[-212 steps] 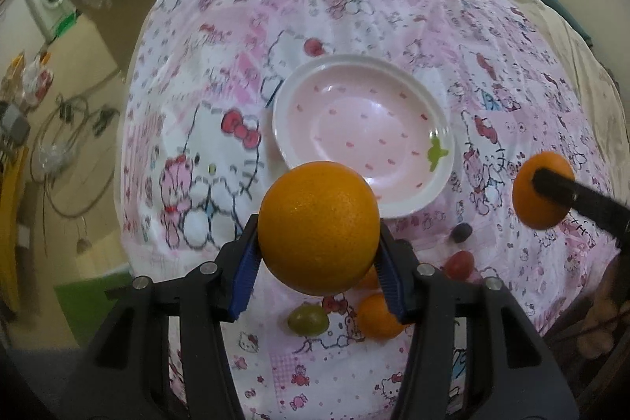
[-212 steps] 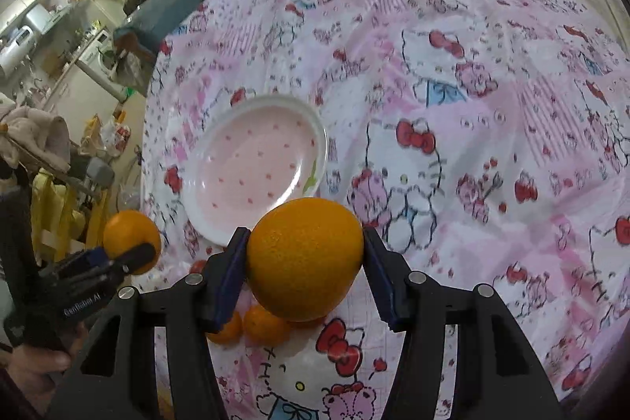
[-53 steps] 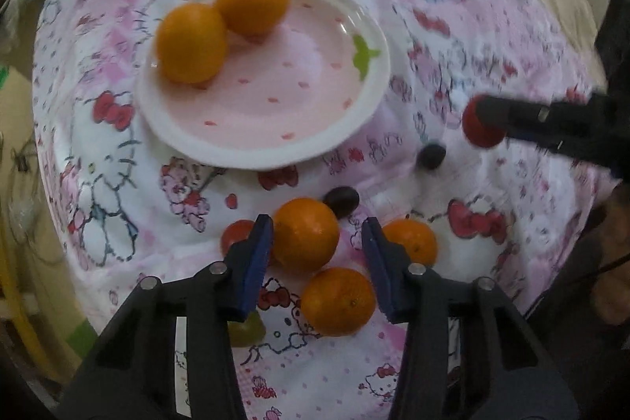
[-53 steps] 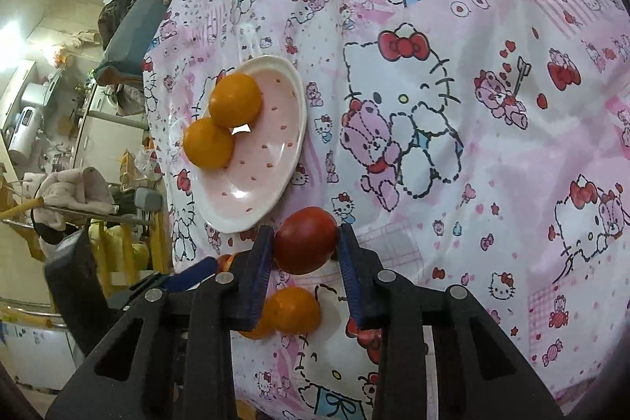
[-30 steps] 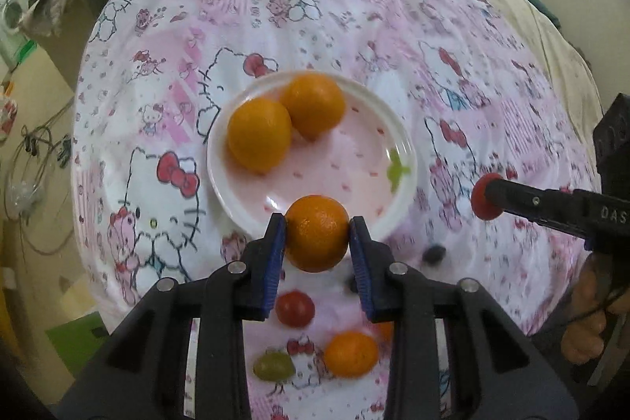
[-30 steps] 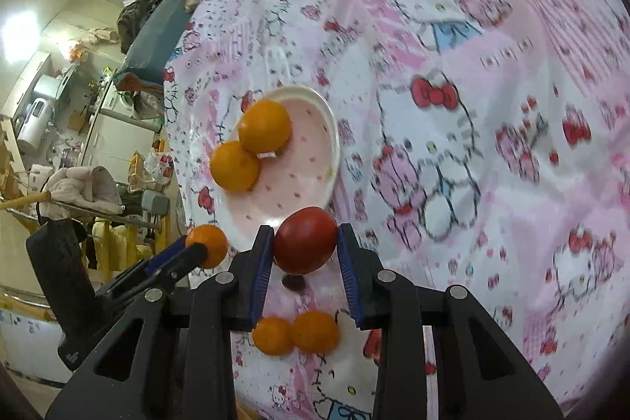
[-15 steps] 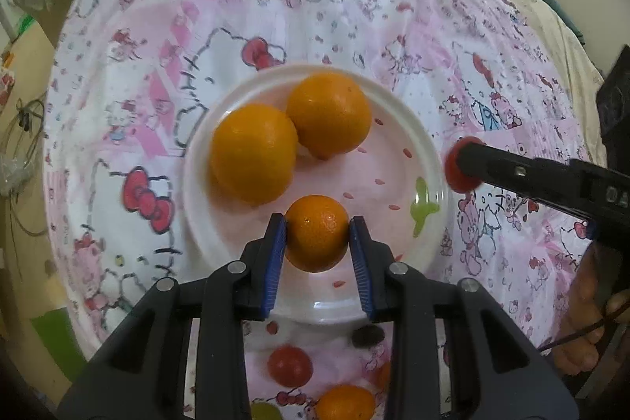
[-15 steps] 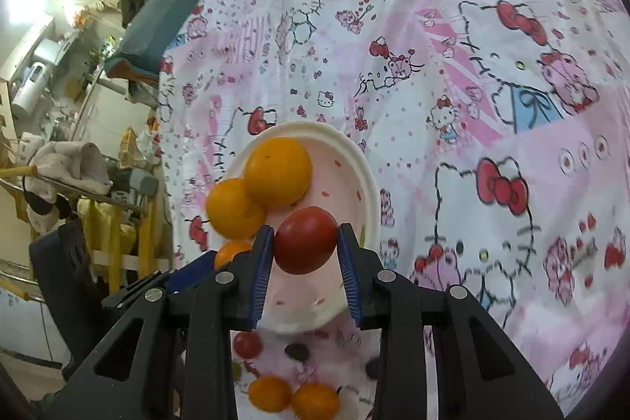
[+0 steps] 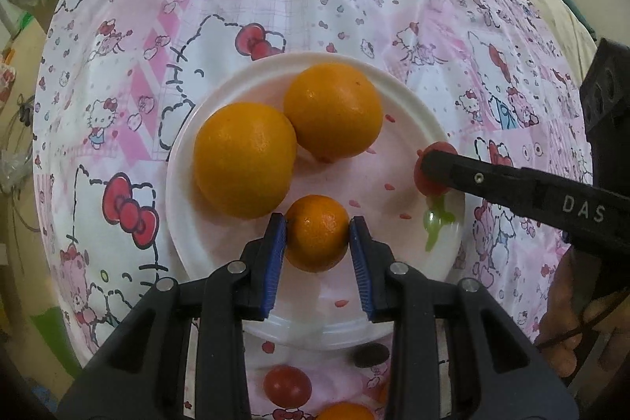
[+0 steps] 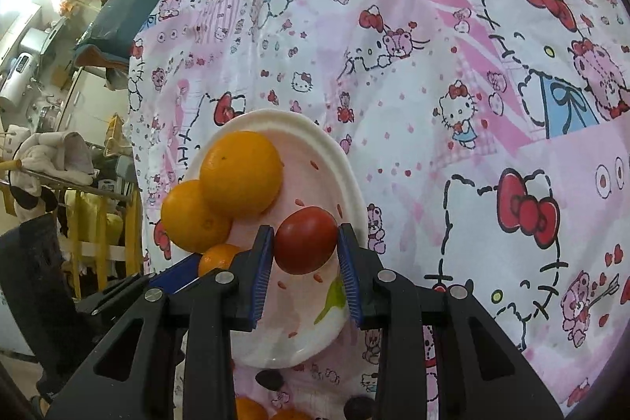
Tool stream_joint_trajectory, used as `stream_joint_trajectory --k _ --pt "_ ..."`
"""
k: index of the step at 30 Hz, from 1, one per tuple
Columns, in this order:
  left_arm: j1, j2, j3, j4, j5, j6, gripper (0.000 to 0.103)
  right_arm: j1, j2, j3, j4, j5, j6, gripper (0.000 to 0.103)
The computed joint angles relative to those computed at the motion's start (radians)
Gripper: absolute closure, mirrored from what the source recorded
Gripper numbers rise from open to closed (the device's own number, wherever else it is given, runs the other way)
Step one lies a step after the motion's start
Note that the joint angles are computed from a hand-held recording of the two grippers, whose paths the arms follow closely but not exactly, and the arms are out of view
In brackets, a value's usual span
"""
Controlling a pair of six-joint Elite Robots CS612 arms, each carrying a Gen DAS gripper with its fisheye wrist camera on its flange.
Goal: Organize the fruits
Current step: 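Lower the tangerine onto the plate and open the left tool while the right tool holds the tomato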
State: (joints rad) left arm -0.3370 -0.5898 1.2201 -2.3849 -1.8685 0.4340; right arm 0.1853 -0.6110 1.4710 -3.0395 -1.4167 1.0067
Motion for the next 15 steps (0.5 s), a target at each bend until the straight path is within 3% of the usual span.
stream_joint_trajectory --k 15 --pt "0.0 0.001 0.001 -0.003 -0.003 -0.01 0.072 0.005 -0.008 -0.003 0.018 -0.024 -0.023 0.068"
